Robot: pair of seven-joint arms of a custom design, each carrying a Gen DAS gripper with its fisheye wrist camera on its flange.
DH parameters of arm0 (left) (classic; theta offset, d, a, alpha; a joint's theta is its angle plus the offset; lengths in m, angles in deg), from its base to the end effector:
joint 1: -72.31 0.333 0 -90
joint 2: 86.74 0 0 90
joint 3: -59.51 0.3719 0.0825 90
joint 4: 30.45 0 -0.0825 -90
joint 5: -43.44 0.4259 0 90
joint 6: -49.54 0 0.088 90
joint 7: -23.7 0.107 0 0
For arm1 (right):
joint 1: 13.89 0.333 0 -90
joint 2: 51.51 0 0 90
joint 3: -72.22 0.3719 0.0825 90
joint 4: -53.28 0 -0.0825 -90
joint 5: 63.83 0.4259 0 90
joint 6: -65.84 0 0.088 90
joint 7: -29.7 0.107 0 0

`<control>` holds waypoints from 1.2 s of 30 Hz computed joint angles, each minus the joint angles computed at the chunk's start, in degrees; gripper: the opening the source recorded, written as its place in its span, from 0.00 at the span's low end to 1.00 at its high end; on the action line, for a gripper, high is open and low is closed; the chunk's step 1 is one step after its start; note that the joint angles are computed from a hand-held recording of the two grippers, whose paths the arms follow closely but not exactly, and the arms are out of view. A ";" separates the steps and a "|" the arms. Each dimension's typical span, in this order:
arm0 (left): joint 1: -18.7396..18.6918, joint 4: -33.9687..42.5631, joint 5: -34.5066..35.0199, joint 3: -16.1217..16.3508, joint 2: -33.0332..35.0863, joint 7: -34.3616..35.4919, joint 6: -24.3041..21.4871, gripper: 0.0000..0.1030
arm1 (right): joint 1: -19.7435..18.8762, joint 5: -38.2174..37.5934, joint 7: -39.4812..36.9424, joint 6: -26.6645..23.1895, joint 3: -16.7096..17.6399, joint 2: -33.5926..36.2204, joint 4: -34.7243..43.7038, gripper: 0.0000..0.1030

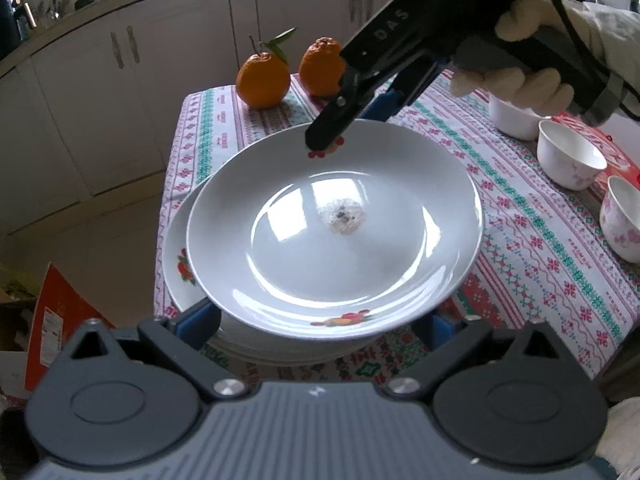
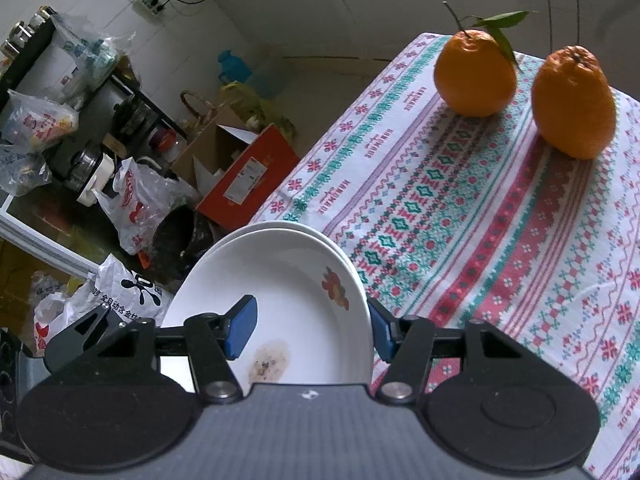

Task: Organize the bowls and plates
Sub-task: 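Lower the stained plate onto the stack and open the right gripper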

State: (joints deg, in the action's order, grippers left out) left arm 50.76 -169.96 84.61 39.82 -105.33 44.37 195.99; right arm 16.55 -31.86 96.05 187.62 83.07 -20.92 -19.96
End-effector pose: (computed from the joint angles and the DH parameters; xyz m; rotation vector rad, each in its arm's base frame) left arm 0.3597 -0.3397 0.4914 -1.7455 1.8280 -0.6317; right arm 0.6194 0.5225 0.5291 -2.3502 0.8627 0.3991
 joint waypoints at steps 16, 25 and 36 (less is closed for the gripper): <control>0.21 0.27 1.58 -0.63 0.51 -0.95 -0.80 0.99 | -0.40 1.53 -1.98 2.17 0.26 -2.15 -2.65 0.63; 0.20 -0.12 2.00 -0.38 -0.12 -1.77 -0.06 0.99 | 0.33 -0.45 -0.36 3.25 -0.40 -2.03 -3.15 0.63; 0.51 -0.25 2.77 -0.60 -0.41 -2.57 0.12 0.99 | 0.53 -1.25 -0.31 4.08 -0.28 -2.19 -3.54 0.65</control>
State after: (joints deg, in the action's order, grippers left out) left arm 51.27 -170.22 87.38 39.23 -105.74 41.80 196.10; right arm 17.08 -33.12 95.74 191.69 82.79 -23.11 -23.50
